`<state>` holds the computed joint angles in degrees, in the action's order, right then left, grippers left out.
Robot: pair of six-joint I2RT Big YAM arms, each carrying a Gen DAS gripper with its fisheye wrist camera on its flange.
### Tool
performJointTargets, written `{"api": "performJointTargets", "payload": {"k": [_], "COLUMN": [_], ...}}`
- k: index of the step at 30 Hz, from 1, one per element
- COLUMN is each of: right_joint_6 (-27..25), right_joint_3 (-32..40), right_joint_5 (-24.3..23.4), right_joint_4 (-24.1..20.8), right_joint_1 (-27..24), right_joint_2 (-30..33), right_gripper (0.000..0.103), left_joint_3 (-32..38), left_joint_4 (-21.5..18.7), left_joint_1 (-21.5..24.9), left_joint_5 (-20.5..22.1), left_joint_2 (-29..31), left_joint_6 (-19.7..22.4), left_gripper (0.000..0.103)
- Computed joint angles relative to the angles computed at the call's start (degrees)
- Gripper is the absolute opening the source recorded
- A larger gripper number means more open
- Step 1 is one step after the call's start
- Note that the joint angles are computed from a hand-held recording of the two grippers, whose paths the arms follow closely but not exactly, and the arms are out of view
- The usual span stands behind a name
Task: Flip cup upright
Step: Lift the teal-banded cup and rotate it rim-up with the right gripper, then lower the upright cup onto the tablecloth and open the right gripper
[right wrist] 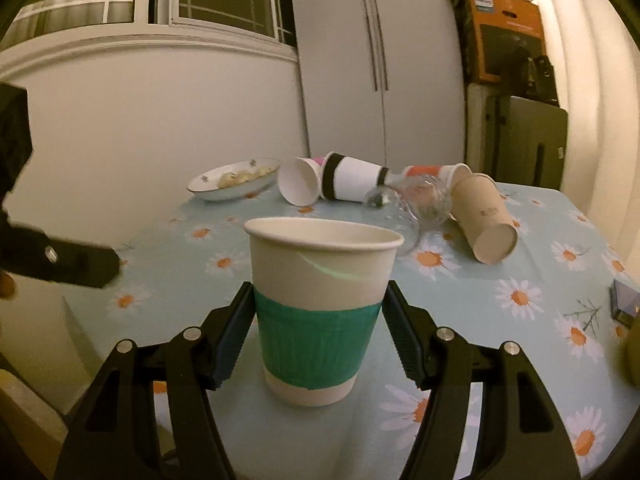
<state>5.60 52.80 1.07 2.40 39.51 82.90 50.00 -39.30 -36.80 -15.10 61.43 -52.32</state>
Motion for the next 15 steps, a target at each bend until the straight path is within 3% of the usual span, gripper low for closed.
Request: {"api": "performJointTargets", "payload": {"k": [6,15], "right_joint_6": [-2.2,-2.2], "right_joint_3": [-1.5,-3.2], "right_joint_5": [1.8,2.1], "right_joint_4": [1.5,-0.3], "right_joint_1": [1.0,1.4], "right_joint_2": [-0.6,-2.7], "right_gripper": [0.064,0.065], "left_joint_3": [-0.4,-0.2], "left_joint_4": [-0.1,0.1], "left_joint_1": [0.1,-0.4], "left_joint_5": [-0.1,0.7], "left_joint_2": [-0.5,-0.1], "left_joint_6": [-0.1,0.9], "left_gripper": [0.073,0.073]}}
